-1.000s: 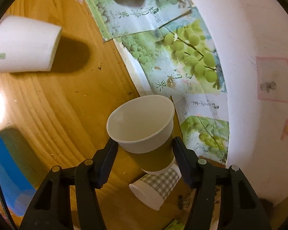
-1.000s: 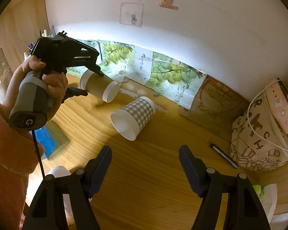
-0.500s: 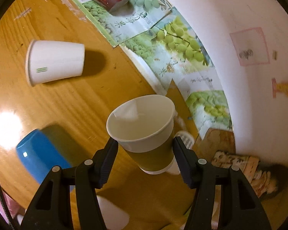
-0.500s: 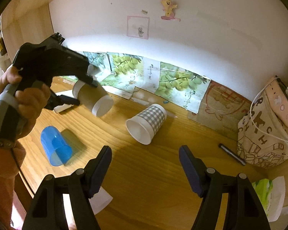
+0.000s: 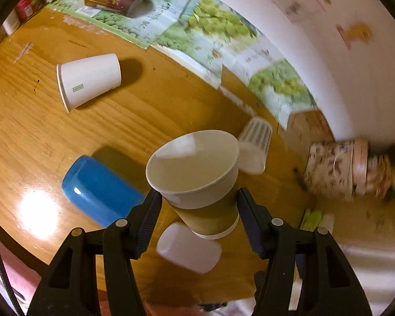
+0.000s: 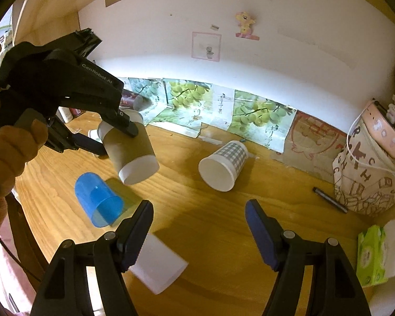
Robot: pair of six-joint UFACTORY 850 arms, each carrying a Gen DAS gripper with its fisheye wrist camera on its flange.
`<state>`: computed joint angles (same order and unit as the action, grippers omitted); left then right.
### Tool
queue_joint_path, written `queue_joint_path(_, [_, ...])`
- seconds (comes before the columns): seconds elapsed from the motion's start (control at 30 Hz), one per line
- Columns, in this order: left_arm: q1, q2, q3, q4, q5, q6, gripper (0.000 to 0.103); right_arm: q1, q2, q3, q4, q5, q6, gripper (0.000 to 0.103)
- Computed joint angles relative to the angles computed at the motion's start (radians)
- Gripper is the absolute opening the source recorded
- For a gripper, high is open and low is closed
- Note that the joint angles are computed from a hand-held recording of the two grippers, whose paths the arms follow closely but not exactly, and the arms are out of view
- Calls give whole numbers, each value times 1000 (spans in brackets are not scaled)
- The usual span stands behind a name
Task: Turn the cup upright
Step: 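Lift the brown-sleeved cup with the right gripper and turn it upright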
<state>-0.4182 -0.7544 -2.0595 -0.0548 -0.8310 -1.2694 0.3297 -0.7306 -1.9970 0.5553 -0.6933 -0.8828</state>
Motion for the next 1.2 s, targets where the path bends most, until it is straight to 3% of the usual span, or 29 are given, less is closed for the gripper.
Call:
queue_joint_path(0.27, [-15, 52, 55, -42, -74, 136, 63, 30, 146, 235, -7, 153, 58, 73])
queue_joint_path(0.7, [-40, 149, 189, -108, -142, 409, 62, 105, 337, 522, -297, 354, 532, 73])
queue_joint_path(1.2, [-77, 156, 263, -165, -213, 608, 62, 149, 436, 670, -566, 388, 905, 73])
